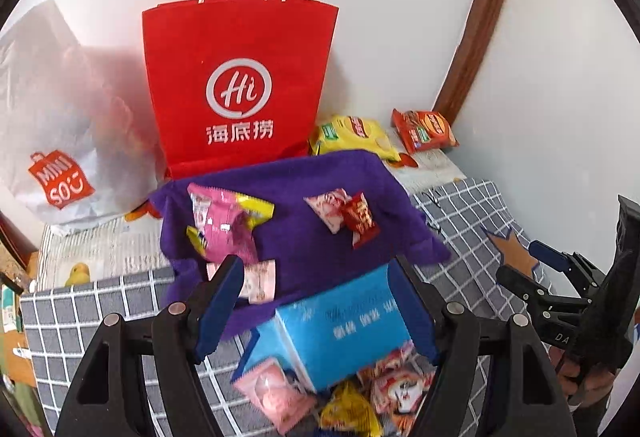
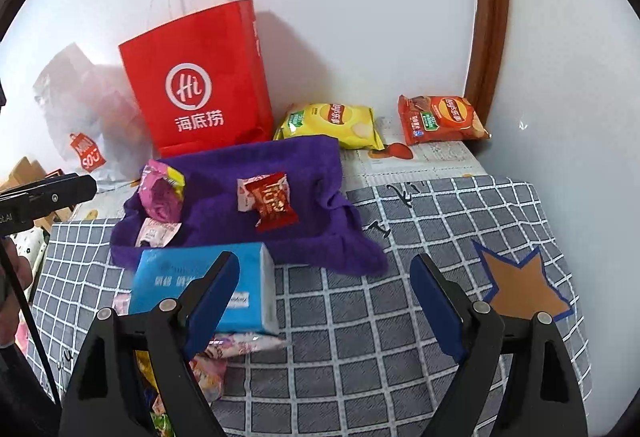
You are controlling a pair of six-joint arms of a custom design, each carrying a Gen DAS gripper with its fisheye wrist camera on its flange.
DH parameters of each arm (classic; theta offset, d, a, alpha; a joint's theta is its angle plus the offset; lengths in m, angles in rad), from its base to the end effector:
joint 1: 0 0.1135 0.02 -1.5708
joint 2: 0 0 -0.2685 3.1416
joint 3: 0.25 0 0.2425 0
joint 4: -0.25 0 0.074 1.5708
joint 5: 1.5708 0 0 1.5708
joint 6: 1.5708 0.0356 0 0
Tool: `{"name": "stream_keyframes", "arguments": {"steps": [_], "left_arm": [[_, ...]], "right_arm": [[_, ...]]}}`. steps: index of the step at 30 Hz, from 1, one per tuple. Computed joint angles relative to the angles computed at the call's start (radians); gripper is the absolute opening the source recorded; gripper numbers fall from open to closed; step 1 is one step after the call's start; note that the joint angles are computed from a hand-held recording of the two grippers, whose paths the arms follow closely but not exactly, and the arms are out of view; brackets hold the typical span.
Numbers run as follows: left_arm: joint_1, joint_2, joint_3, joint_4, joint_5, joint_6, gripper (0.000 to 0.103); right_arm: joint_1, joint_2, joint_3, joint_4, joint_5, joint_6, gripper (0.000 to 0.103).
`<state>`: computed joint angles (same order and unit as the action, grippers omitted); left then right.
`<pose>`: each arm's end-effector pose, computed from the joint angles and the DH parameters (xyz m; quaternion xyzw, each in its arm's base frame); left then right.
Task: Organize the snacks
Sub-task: 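Move both open tools back over the snacks on the bed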
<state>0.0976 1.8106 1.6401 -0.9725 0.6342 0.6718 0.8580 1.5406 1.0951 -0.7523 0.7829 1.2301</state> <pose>0.3684 0.0149 0.3002 0.3264 0.8717 -0.2067 0.3013 0.2060 0.1999 0.2424 0.2375 0.8796 -0.0403 0.4103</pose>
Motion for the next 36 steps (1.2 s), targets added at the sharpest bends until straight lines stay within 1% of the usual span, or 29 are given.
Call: {"name": "stream_keyframes", "arguments": {"steps": [4,10,14,16,18,20,25,30,33,36], "left_arm": [[0.033,-0.037,-0.056,0.009,0.018,0.044,0.073],[0.085,-0.101,-0.143,0.017,0.042,0.127,0.073],[0.110,-0.121,-0.172,0.019,0.036,0.143,0.073],[0.122,-0.109,-0.160,-0.017,0.035,0.157,0.073],[0.132,-0.107,-0.162,-0.036,0.039,0.167,0.073],[0.144,-0.122,-0.188,-0.026,0.033,0.170,0.073],[0.168,-0.145,-0.237,-0.018,0.028,0.178,0.073],[0.198,-0.178,-0.292,0.003,0.042,0.190,0.073],[0.225,-0.198,-0.333,0.032,0.054,0.187,0.073],[0.241,-0.184,-0.338,0.023,0.052,0.183,0.073]], "right_arm": [[0.056,0.009,-0.014,0.020,0.018,0.045,0.086],[0.143,0.065,0.052,-0.088,0.091,0.150,0.086],[0.172,0.079,0.072,-0.110,0.096,0.180,0.086],[0.185,0.087,0.083,-0.131,0.100,0.192,0.086],[0.188,0.068,0.063,-0.097,0.092,0.162,0.086],[0.194,0.056,0.046,-0.076,0.085,0.162,0.086],[0.201,0.067,0.041,-0.107,0.069,0.203,0.086],[0.204,0.052,-0.014,-0.011,0.048,0.156,0.086],[0.205,0.066,-0.027,0.012,0.040,0.151,0.086],[0.204,0.084,-0.042,0.029,0.046,0.142,0.086]]}}
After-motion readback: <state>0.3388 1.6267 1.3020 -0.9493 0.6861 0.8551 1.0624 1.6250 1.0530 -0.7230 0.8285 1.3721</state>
